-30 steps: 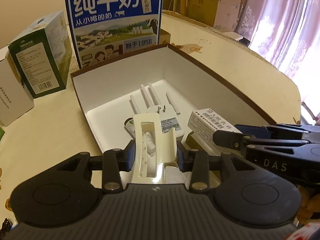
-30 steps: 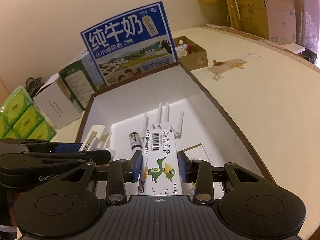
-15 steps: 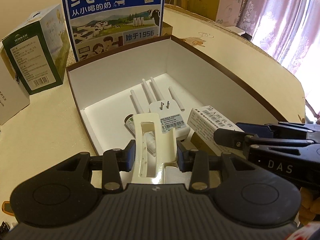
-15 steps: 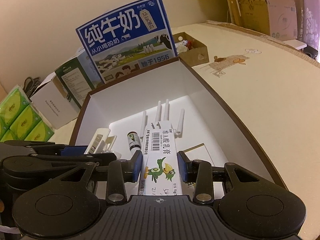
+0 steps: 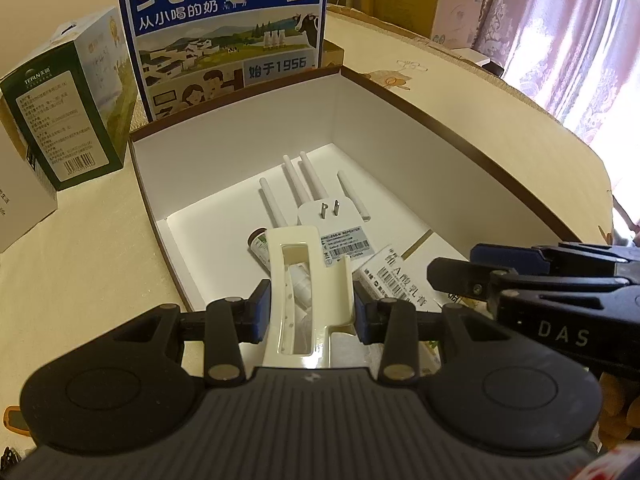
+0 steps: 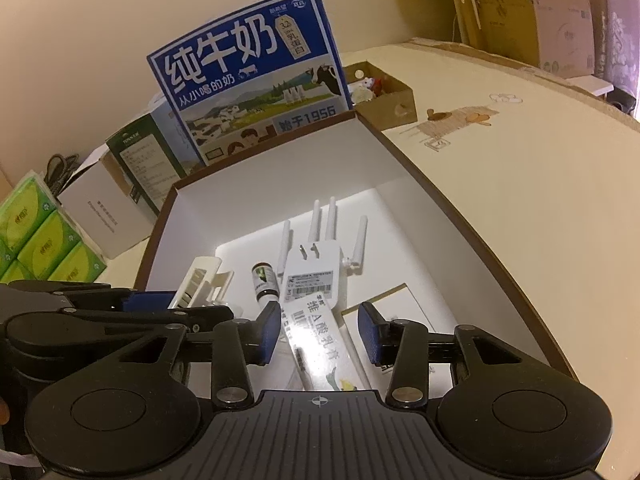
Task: Organize rigid objects
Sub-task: 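Open both grippers to release the holder and ointment box in the shoebox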
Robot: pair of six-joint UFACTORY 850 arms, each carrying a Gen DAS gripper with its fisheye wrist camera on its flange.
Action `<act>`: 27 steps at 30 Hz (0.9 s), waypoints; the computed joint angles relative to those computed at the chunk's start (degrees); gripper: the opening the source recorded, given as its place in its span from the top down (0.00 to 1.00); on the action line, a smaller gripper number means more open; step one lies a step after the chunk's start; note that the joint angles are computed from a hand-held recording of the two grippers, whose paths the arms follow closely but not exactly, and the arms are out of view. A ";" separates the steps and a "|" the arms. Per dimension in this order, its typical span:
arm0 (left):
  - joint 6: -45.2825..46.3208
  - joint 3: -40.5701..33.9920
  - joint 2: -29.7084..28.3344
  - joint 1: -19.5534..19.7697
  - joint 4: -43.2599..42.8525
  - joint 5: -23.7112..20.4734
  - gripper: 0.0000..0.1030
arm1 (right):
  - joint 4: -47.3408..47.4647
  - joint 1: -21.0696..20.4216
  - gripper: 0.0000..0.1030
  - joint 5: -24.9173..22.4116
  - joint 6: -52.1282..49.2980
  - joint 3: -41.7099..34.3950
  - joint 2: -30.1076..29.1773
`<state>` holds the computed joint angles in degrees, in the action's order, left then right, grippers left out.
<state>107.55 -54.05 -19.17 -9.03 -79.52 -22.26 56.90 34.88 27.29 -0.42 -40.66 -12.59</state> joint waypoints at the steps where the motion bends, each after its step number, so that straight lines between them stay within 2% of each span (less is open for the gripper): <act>1: -0.09 -0.11 -0.12 -0.06 0.05 0.14 0.66 | 0.09 -0.05 0.61 -0.06 0.09 0.06 0.03; 4: 1.10 -0.13 -0.30 -0.39 -1.34 1.38 0.65 | 0.74 -0.10 0.61 -0.26 -0.28 0.03 -0.07; 5: 3.02 0.00 -0.30 -0.50 -3.41 1.95 0.61 | 1.15 -0.07 0.60 -0.31 -0.67 0.01 -0.09; 6: 4.65 0.08 -0.28 -0.54 -5.01 2.20 0.52 | 1.65 0.03 0.60 -0.31 -1.15 0.01 -0.07; 8: 7.47 0.29 -0.09 -0.43 -7.78 2.20 0.42 | 2.27 0.20 0.54 -0.15 -1.99 -0.02 -0.06; 9: 8.34 0.37 0.02 -0.30 -8.50 2.00 0.40 | 2.43 0.34 0.52 0.13 -2.26 0.08 0.01; 11: 8.35 0.43 0.24 0.00 -8.25 1.46 0.40 | 3.91 0.92 0.40 1.06 -3.76 0.36 0.35; 14: 8.64 0.84 0.88 0.44 -8.07 1.11 0.40 | 5.29 1.68 0.33 1.86 -5.54 0.82 1.07; 21: 6.29 2.58 3.20 2.14 -5.09 -1.14 0.38 | 12.44 3.97 0.30 2.65 -12.87 1.50 2.78; 27: 6.55 5.68 7.35 4.29 -5.01 -4.20 0.38 | 20.71 7.07 0.30 4.24 -18.88 1.96 4.57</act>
